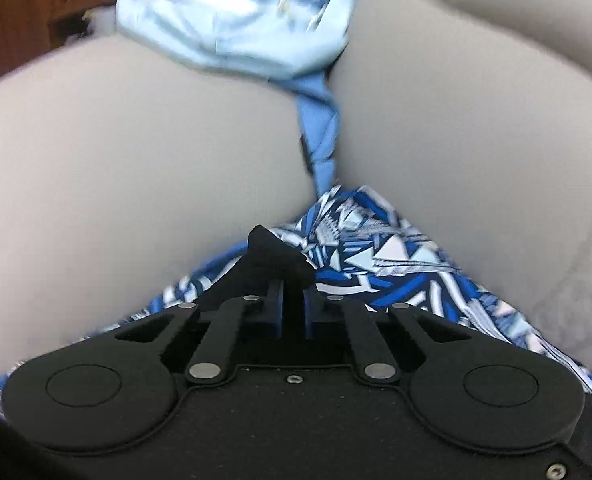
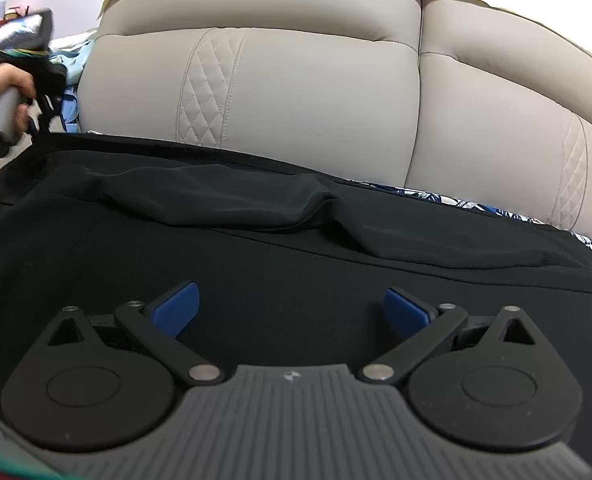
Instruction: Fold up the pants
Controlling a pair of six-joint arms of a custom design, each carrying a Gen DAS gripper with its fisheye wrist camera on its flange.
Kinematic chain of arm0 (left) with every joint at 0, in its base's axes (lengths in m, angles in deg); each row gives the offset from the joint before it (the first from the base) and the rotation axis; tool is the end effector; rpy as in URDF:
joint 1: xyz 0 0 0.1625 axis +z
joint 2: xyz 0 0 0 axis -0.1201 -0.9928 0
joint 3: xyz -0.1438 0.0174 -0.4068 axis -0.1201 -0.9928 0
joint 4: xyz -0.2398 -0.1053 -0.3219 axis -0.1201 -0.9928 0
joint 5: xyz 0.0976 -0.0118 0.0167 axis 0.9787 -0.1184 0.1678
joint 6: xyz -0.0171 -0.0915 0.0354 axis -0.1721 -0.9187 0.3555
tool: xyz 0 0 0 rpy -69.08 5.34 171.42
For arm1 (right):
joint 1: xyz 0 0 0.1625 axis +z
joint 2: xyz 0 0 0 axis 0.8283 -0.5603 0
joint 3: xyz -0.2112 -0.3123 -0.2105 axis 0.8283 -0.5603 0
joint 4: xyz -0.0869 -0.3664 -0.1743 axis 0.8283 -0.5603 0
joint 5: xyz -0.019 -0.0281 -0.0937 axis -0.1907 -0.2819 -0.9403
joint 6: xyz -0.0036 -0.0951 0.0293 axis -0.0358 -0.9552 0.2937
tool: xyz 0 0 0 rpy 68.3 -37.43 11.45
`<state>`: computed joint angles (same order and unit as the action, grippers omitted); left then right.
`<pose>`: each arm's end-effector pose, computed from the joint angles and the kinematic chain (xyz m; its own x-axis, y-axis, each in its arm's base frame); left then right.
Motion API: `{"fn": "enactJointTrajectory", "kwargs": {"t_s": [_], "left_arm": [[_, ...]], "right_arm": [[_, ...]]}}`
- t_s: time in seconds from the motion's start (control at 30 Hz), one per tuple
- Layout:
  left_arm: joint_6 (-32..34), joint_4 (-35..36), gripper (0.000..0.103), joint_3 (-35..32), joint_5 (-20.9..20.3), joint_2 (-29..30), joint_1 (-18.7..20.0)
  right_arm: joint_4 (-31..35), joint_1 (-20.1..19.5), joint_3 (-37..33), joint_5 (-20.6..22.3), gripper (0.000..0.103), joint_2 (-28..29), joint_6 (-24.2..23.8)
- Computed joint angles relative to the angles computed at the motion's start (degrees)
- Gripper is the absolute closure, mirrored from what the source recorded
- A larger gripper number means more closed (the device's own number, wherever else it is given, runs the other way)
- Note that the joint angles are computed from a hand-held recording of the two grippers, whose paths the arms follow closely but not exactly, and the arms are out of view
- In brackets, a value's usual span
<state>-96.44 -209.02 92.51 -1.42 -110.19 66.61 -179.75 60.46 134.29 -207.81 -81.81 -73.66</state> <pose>-0.1822 -0.7586 0.2302 -0.6778 -0.4138 -0.6077 0.2776 0.6213 -0.7327 0.2376 -0.3693 0.1754 -0.6252 0.1746 0.7607 -0.5392 0.6080 -0.5828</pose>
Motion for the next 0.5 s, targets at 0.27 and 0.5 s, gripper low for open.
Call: {"fn": "enactJointTrajectory", "kwargs": {"t_s": [0.27, 0.5], "left_arm": [[8.16, -15.87, 0.095, 21.84, -7.92, -15.24, -5.12], [9.99, -25.35, 0.095, 38.78, -10.91, -26.81, -8.58]], "right_arm": [[2.86, 1.42, 1.12, 0.62, 0.0, -2.47, 6.97], [10.88, 4.46, 2.2, 14.61, 0.006, -7.38, 25.6]]}}
